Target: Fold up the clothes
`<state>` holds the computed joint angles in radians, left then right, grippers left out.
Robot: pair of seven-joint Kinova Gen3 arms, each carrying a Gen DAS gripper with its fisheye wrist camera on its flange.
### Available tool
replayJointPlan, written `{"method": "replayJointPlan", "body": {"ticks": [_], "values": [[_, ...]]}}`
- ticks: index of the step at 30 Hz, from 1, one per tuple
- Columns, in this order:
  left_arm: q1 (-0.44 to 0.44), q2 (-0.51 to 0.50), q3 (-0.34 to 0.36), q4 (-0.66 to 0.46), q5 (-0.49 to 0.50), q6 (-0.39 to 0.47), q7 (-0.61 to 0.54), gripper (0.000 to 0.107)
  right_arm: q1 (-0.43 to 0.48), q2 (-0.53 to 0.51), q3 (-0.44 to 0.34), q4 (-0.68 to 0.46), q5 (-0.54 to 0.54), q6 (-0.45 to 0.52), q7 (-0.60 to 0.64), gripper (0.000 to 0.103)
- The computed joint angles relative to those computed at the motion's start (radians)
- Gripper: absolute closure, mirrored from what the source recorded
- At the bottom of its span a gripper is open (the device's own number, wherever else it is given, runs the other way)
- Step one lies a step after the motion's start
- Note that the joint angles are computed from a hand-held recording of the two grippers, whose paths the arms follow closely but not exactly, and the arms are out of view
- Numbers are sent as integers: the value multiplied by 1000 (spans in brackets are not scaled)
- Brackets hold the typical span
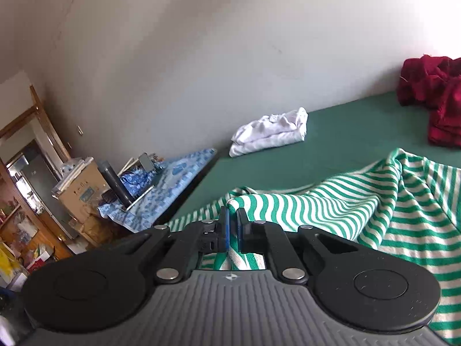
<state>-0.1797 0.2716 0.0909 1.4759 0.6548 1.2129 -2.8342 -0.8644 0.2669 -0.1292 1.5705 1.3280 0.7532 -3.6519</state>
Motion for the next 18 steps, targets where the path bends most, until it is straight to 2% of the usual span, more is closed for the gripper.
{"method": "replayJointPlan", "body": {"ticks": [1, 2, 3, 6, 10, 12, 15, 18], "values": [[8, -2, 4, 3, -23, -22, 25, 80, -1, 1, 1, -3, 5, 1, -2, 98], [27, -2, -7, 4, -39, -38, 44, 93, -2, 3, 1, -7, 3, 6, 2, 98], [34, -3, -8, 10, -50, -55, 56, 100, -4, 2, 2, -9, 5, 13, 4, 98], [-5, -16, -9, -5, -12, -63, 25, 102, -14, -7, 6, 6, 47, 35, -40, 98], [-57, -89, -28, 33, 86, -168, -81, 102, -15, -28, -15, 45, 130, 80, -126, 98], [-63, -89, -39, 24, 99, -155, -99, 102, -11, -35, -32, 50, 119, 104, -114, 98], [-60, -57, -41, -5, 66, -91, -86, 101, -6, -41, -53, 48, 70, 135, -66, 98], [-33, -75, -25, 59, 19, -94, -149, 100, -13, -33, -64, 22, -32, 171, 37, 98]]}}
